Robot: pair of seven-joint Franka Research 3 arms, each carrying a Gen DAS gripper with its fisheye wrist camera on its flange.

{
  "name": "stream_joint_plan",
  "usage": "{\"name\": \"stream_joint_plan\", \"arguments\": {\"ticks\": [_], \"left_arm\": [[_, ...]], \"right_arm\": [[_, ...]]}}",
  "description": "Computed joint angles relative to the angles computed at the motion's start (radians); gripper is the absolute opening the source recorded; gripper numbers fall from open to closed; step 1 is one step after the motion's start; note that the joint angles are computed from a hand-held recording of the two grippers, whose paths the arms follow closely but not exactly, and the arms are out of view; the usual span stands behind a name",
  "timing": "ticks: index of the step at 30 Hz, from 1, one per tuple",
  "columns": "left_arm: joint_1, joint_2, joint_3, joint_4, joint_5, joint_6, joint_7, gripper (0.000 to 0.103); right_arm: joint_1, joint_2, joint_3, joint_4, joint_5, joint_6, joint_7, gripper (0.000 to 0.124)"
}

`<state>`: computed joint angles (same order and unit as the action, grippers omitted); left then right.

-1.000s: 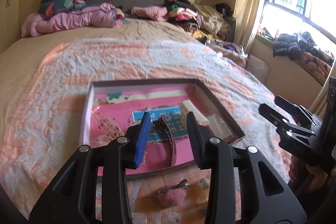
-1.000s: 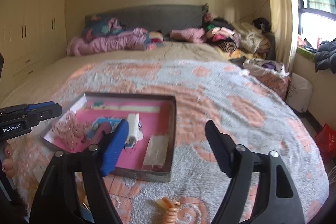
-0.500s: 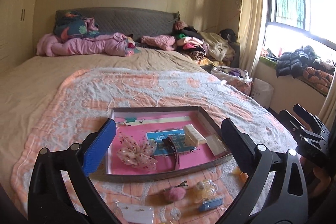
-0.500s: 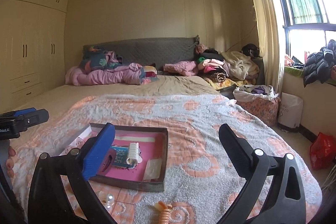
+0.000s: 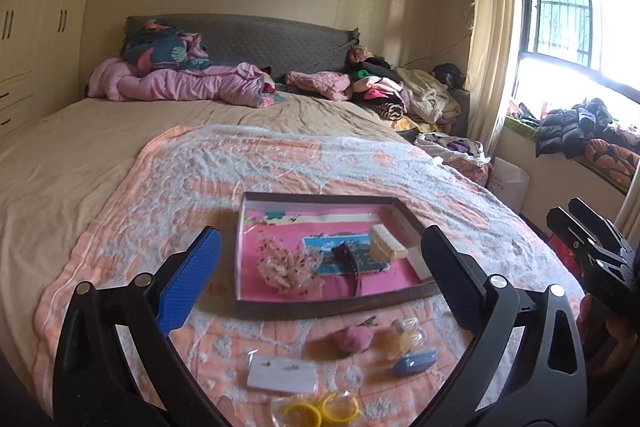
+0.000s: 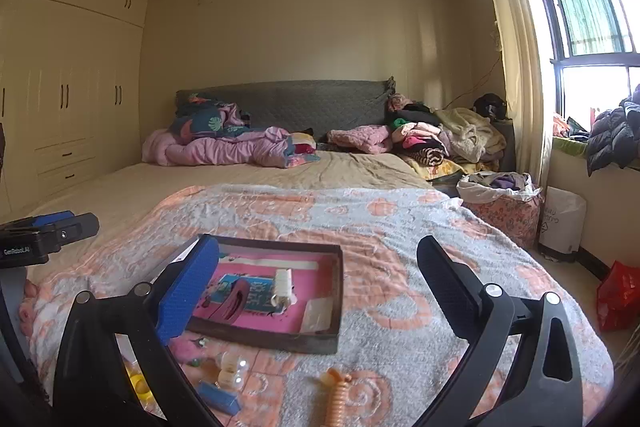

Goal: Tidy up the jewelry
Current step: 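Move the left tool to the pink pom-pom clip while the right tool nears the blue box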

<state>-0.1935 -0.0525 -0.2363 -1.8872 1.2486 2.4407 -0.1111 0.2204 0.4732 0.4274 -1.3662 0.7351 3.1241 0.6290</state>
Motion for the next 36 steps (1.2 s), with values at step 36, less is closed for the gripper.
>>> {"name": "stream_joint_plan", "arguments": {"ticks": [36], "left_arm": [[0.014,-0.071,-0.025,-0.203,-0.115,0.003,0.003,0.092]], "right_arm": [[0.121,-0.074,-0.095,-0.233,-0.036,-0.066,0.007,0.097]]}}
